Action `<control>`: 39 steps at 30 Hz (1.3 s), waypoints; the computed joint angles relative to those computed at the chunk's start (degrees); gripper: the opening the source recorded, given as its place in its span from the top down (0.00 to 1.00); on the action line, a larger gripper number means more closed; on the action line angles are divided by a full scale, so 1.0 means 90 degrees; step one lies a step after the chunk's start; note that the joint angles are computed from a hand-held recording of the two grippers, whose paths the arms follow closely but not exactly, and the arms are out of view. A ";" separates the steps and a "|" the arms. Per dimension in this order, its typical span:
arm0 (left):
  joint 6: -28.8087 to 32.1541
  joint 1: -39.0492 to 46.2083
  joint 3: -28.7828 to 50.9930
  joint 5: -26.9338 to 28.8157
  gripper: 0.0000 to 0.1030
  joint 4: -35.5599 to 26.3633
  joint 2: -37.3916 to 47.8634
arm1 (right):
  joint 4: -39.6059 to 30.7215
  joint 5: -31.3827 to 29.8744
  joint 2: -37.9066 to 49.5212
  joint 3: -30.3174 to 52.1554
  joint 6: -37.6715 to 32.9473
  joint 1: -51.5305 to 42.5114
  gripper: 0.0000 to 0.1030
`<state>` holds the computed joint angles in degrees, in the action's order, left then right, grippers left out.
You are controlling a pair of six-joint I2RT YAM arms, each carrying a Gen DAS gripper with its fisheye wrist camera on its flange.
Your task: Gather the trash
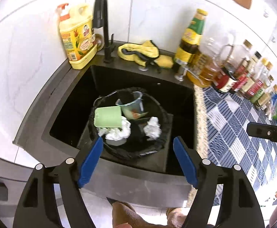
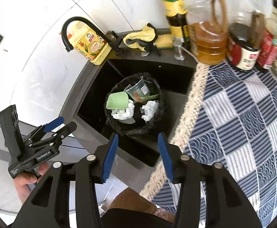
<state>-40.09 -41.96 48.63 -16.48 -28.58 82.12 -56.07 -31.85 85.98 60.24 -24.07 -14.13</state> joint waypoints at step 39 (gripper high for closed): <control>-0.2579 -0.3477 0.2487 -0.0810 0.07 -0.1543 0.1939 | -0.2510 0.0008 0.0097 0.0383 -0.6030 -0.5947 0.08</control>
<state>-63.30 -73.26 71.02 -23.77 -42.47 99.58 -78.66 -31.78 86.86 63.68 -78.34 -67.65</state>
